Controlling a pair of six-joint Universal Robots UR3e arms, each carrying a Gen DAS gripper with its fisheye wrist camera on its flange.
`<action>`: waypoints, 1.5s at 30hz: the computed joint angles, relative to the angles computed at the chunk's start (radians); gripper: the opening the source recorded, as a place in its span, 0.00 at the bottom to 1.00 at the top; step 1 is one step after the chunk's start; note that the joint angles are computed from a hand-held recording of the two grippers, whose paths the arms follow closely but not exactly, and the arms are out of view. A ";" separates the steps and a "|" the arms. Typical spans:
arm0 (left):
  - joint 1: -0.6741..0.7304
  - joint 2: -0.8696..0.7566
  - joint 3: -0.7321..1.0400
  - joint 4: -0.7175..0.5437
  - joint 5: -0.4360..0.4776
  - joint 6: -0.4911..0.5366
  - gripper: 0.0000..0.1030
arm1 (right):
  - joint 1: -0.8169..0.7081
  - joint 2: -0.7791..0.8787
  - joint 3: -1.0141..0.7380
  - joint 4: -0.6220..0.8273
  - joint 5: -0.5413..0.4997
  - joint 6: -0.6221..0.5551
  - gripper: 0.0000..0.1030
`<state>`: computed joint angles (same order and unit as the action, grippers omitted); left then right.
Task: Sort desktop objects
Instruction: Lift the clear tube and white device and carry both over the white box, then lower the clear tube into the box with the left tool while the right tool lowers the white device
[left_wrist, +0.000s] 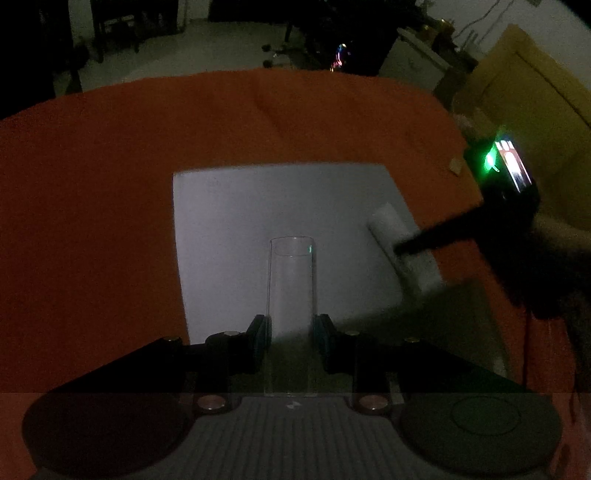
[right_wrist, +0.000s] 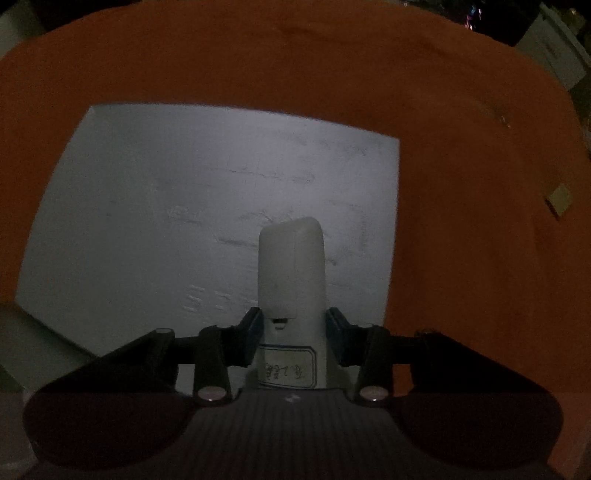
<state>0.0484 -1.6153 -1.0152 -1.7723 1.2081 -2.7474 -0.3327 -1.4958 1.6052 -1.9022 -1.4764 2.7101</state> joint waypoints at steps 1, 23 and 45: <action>0.008 0.030 -0.040 -0.001 0.001 0.012 0.24 | 0.007 0.005 -0.002 -0.008 -0.005 0.003 0.39; 0.064 0.271 -0.350 -0.032 0.027 0.100 0.24 | 0.092 0.076 0.010 -0.112 -0.085 0.084 0.47; 0.021 0.308 -0.551 0.084 0.150 0.109 0.24 | -0.079 -0.107 -0.264 0.275 0.186 -0.022 0.47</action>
<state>0.0698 -1.3073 -1.5663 -1.6885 1.3584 -2.6384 -0.4117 -1.6032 1.3414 -1.6270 -1.2906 2.6879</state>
